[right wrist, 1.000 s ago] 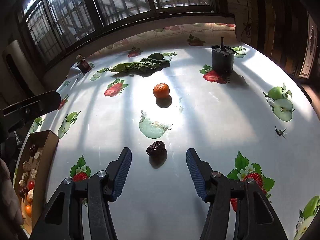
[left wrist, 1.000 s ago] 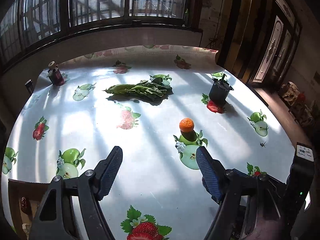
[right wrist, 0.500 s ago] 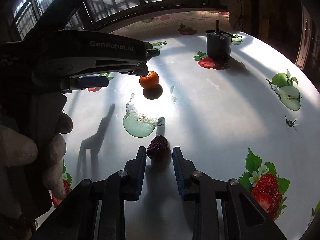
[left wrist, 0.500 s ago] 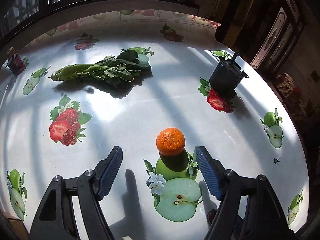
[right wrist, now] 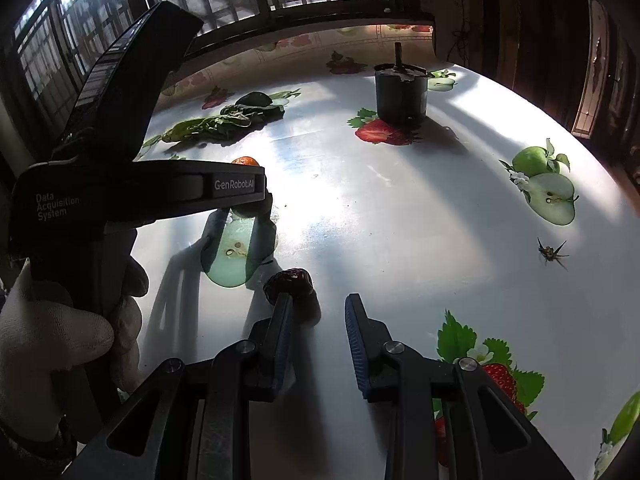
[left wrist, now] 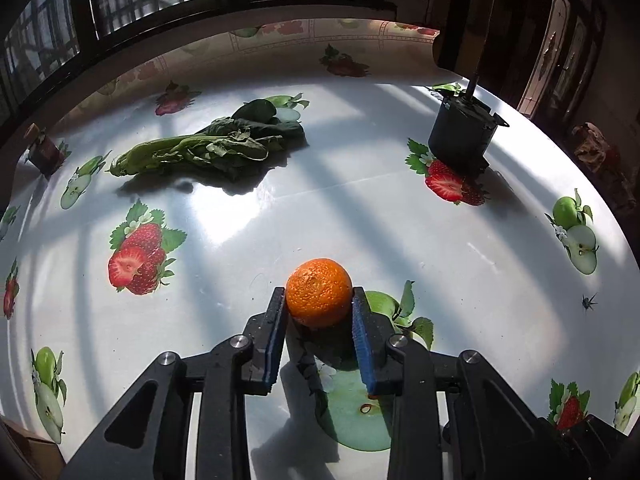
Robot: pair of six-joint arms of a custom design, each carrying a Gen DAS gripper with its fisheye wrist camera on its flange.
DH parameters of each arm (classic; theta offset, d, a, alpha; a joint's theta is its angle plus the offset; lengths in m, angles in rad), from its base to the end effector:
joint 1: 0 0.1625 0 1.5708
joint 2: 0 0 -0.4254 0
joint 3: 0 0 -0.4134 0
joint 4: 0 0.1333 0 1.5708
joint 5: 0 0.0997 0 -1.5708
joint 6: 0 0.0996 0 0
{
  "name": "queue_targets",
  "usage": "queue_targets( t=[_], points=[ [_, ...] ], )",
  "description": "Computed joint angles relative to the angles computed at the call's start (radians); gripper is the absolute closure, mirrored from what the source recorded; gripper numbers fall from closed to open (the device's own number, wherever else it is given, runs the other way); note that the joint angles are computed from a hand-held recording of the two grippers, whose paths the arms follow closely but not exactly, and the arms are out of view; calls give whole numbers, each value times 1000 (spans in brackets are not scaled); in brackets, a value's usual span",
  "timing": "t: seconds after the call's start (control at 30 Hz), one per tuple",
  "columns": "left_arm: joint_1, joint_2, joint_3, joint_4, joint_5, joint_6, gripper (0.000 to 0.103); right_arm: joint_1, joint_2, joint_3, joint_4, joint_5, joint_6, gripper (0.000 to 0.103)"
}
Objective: Organize fruits
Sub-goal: 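Grasp a mandarin with the left tool while the right tool grasps a red date, then carry the mandarin and date into the box and open both tools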
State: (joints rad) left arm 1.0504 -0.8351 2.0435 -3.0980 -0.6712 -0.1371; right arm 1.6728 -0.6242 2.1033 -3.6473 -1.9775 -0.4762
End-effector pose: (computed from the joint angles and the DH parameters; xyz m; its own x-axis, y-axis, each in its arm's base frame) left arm -0.0882 -0.5789 0.0638 -0.7200 -0.0172 -0.6938 0.3773 0.8293 -0.4121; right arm 0.1460 -0.5047 -0.0201 -0.7935 -0.2634 0.5485 -0.5040 0.7896 -0.3500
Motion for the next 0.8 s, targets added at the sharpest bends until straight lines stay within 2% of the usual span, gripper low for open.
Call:
queue_targets(
  t=[0.17, 0.37, 0.63, 0.73, 0.8],
  points=[
    [-24, -79, 106, -42, 26, -26, 73, 3, 4, 3, -28, 0, -6, 74],
    [-77, -249, 294, -15, 35, -169, 73, 24, 29, 12, -117, -9, -55, 74],
    [-247, -466, 566, 99, 79, -486, 73, 49, 64, 31, -212, -2, -113, 74],
    [-321, -574, 664, 146, 58, -629, 73, 54, 60, 47, -174, 26, -112, 74],
    [-373, -645, 720, 198, 54, -722, 73, 63, 59, 62, -146, 16, -114, 74]
  ],
)
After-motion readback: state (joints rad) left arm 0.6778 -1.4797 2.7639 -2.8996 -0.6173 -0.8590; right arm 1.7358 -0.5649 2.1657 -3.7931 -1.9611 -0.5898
